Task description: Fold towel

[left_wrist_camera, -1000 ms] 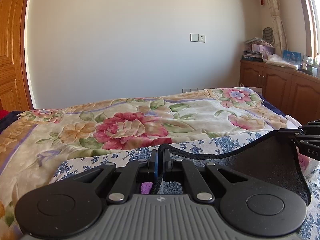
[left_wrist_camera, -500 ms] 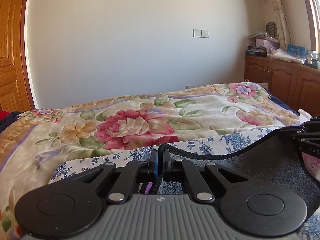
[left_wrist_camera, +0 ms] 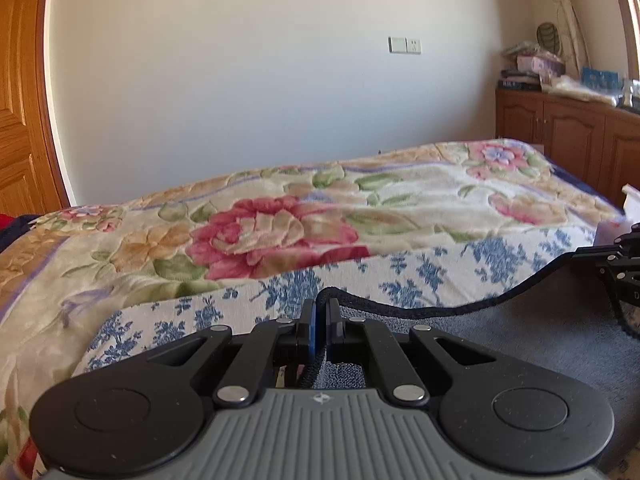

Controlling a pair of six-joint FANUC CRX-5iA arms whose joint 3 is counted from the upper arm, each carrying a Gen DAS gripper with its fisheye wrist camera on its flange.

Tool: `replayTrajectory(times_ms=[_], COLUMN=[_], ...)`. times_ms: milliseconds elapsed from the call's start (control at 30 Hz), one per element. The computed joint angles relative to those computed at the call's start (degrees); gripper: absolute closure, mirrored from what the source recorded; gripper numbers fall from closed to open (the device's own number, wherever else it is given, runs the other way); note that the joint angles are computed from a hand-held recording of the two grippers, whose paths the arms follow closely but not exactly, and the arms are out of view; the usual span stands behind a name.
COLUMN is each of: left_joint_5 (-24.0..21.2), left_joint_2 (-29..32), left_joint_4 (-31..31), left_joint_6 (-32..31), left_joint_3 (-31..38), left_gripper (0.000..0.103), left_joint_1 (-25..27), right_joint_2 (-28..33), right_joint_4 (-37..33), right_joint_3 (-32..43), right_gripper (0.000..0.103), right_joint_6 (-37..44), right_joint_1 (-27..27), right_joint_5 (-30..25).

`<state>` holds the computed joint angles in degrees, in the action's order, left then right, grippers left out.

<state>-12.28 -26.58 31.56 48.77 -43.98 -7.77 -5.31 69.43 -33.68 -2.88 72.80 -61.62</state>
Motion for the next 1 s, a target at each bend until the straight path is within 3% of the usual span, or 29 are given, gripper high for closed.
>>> replayTrajectory(times_ms=[367, 433, 467, 500, 533, 600, 667, 1000], left_joint_5=[-3.31, -3.26, -2.47, -1.17, 0.13, 0.38, -0.67, -8.17], left_joint_2=[2.04, 2.06, 1.76, 1.3, 0.83, 0.37, -0.08, -5.8], left_joint_4=[-10.41, -9.78, -8.72, -7.68, -7.5, -9.28, -10.6, -14.18], left_joint_6=[9.39, 9.4, 8.73, 7.92, 7.87, 9.61, 11.29, 15.36], left_joint_3=[3.66, 3.53, 2.9, 2.07, 1.45, 1.64, 2.14, 5.12], left_gripper=[0.094, 0.068, 0.06, 0.049, 0.045, 0.039, 0.033, 0.021], left_joint_1=[0.63, 0.62, 0.49, 0.26, -0.01, -0.05, 0.17, 1.8], right_joint_2=[0.06, -0.36, -0.52, -0.6, -0.77, -1.24, -1.47, -3.66], right_joint_4=[-3.63, -3.37, -2.95, -2.73, -2.55, -2.07, -2.19, -3.89], right_joint_3=[0.47, 0.19, -0.05, -0.13, -0.26, -0.55, -0.39, 2.01], right_gripper=[0.099, 0.097, 0.094, 0.085, 0.074, 0.065, 0.065, 0.063], right_joint_6=[1.16, 0.66, 0.44, 0.3, 0.19, -0.17, -0.25, -0.37], right_joint_1=[0.36, 0.33, 0.39, 0.55, 0.71, 0.99, 1.55, 6.66], right_joint_5=[-0.18, 0.38, 0.53, 0.44, 0.43, 0.61, 0.07, -5.29])
